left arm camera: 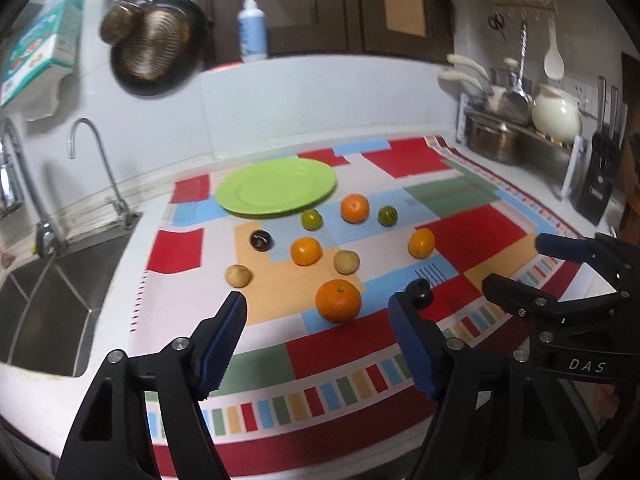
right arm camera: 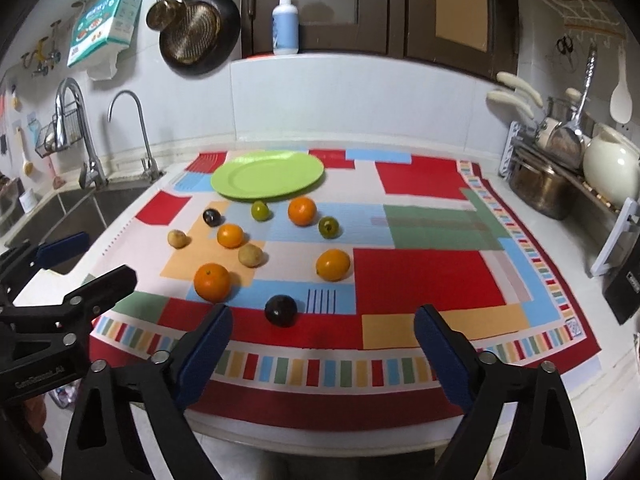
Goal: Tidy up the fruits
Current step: 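Move the left tool toward the large mandarin while the right tool approaches the dark plum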
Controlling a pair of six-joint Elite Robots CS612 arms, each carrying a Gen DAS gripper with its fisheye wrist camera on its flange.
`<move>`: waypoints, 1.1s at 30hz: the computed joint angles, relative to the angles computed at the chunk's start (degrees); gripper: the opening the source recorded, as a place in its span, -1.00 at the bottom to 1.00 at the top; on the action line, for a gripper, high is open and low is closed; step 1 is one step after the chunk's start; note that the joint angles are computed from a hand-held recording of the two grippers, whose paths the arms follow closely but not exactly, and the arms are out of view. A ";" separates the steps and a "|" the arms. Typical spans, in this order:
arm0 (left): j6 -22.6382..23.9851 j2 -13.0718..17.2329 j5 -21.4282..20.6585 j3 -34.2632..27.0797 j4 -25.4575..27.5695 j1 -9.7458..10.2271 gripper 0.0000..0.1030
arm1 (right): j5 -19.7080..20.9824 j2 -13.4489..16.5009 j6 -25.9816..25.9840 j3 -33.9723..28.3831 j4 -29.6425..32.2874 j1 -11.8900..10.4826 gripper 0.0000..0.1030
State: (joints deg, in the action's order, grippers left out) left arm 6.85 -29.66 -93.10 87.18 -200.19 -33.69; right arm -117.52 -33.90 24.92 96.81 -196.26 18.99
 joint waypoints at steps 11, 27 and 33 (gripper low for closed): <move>4.54 3.22 -5.28 -6.89 10.67 0.96 0.20 | 10.02 1.98 0.58 -3.21 5.90 -2.36 0.16; 8.69 6.16 -12.29 -13.59 20.99 1.92 -0.02 | 15.54 3.93 2.20 -6.34 9.02 -3.45 -0.25; 7.85 6.54 -12.53 -14.60 22.71 1.91 -0.11 | 16.05 4.39 1.47 -7.04 9.09 -3.57 -0.35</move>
